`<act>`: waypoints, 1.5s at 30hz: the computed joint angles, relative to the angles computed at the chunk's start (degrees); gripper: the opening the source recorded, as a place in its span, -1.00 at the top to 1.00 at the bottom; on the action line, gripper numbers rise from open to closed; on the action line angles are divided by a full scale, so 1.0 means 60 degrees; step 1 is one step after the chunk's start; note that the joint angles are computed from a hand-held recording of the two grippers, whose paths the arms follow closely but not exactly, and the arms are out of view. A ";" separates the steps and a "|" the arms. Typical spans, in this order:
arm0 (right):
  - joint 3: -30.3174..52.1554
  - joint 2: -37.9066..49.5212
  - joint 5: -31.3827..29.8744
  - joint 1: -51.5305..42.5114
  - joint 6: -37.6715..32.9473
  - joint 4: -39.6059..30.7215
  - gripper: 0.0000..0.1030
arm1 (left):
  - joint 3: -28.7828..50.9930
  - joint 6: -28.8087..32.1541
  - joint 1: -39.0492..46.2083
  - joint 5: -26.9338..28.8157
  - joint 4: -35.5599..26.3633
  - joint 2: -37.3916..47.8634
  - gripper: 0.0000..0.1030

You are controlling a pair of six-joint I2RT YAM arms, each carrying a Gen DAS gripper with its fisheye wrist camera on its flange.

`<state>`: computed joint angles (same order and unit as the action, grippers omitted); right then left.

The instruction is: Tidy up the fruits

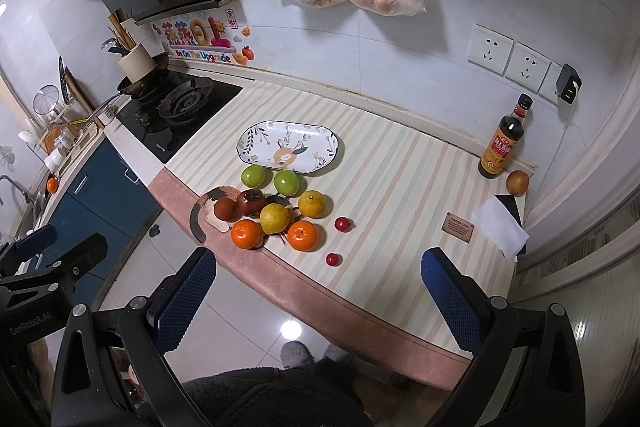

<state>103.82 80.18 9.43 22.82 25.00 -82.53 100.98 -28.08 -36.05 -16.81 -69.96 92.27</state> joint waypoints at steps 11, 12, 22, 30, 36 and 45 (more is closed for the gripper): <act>0.0112 0.0050 -0.0004 -0.0013 -0.0007 -0.0051 -1.00 | 0.0102 0.0007 -0.0006 0.0001 -0.0031 0.0064 -1.00; 0.0119 0.0052 -0.0006 -0.0011 -0.0005 -0.0051 -1.00 | 0.0047 -0.0016 -0.0009 -0.0005 -0.0026 0.0024 -1.00; 0.0255 0.0092 -0.0021 -0.0040 -0.0021 -0.0133 -1.00 | 0.0171 0.0022 0.0004 -0.0001 -0.0043 0.0088 -1.00; 0.0178 0.0103 -0.0062 -0.0048 0.0030 -0.0020 -1.00 | 0.1375 -0.0005 -0.0035 -0.0050 -0.0635 0.0665 -1.00; -0.0246 -0.0113 -0.1045 -0.1150 -0.0269 0.0435 -1.00 | 0.0953 -0.0095 0.0023 -0.0887 0.0100 0.0795 -1.00; -0.3365 0.1060 -0.3392 -0.2551 -0.0974 0.3927 -1.00 | -0.0103 0.0258 0.0844 -0.3394 0.1752 0.2270 -1.00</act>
